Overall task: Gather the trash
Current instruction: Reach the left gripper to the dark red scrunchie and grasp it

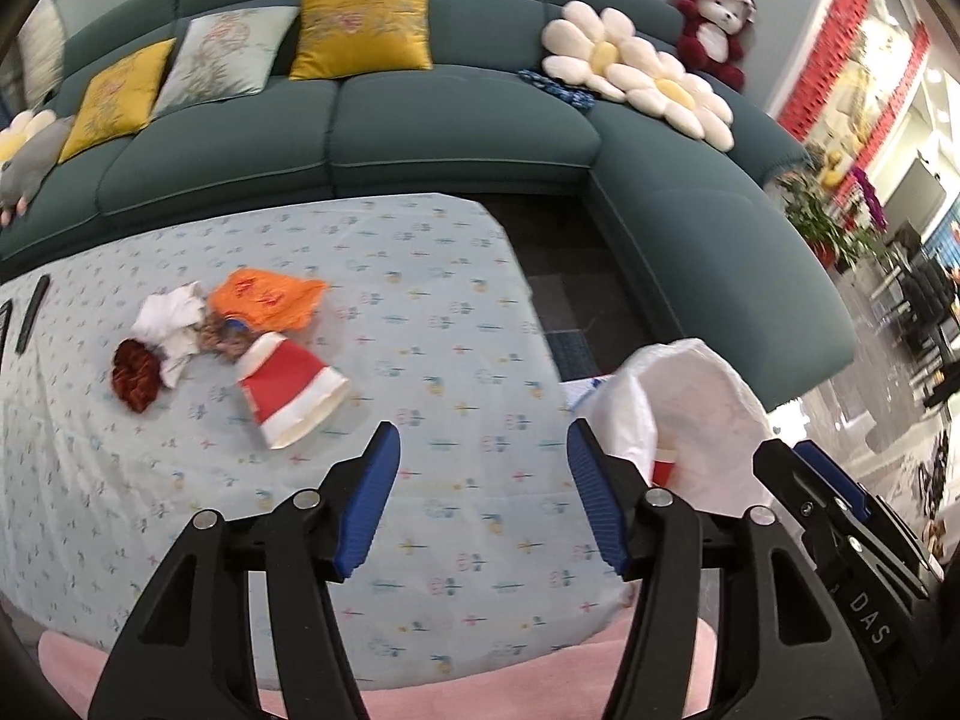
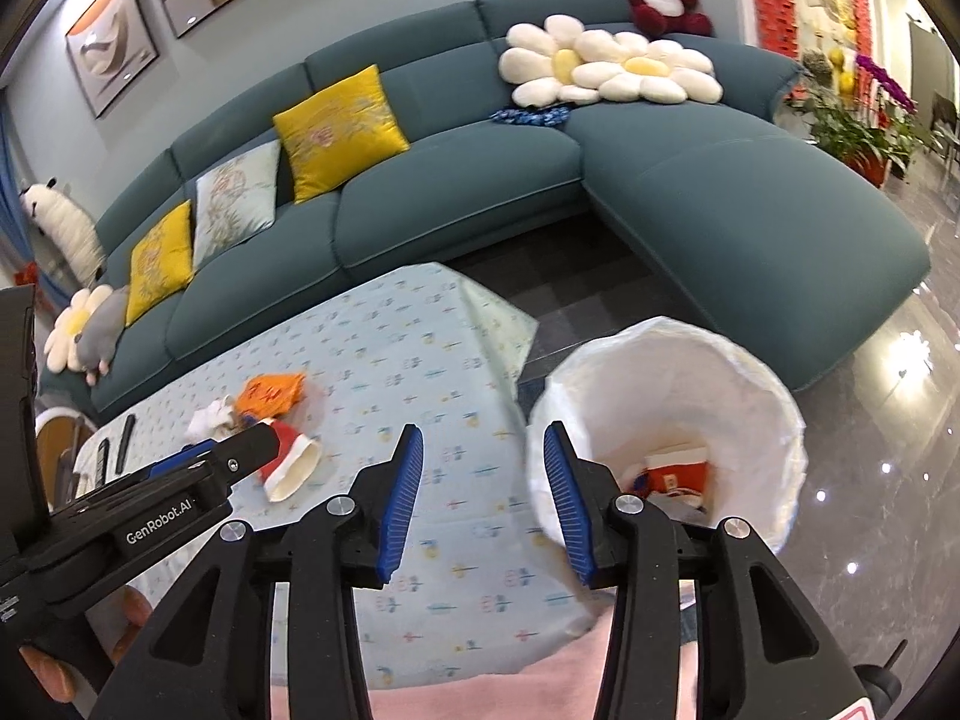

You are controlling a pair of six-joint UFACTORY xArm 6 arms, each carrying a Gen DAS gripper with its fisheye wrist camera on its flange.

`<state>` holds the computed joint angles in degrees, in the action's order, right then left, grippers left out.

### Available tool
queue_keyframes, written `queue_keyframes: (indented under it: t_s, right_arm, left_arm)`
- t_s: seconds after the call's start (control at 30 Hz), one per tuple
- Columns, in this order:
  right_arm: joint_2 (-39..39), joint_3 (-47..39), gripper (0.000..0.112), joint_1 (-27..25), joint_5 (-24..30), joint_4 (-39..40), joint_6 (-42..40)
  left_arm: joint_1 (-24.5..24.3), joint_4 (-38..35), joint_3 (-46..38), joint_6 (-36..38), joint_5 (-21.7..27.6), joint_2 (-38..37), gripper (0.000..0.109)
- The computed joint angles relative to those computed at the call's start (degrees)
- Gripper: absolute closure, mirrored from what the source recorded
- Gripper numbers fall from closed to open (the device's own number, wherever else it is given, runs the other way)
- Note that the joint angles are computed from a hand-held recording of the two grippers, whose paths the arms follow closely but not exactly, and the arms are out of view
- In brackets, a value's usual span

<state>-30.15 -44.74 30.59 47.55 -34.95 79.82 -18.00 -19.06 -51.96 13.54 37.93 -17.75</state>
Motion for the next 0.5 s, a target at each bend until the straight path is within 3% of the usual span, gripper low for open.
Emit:
queue_keyframes:
  t_s: [0.5]
  right_arm:
    - [15.4, -11.7, 0.065, 4.9, -2.8, 2.7, -2.0]
  left_arm:
    - [12.8, -3.6, -1.1, 6.0, 1.7, 2.7, 0.052]
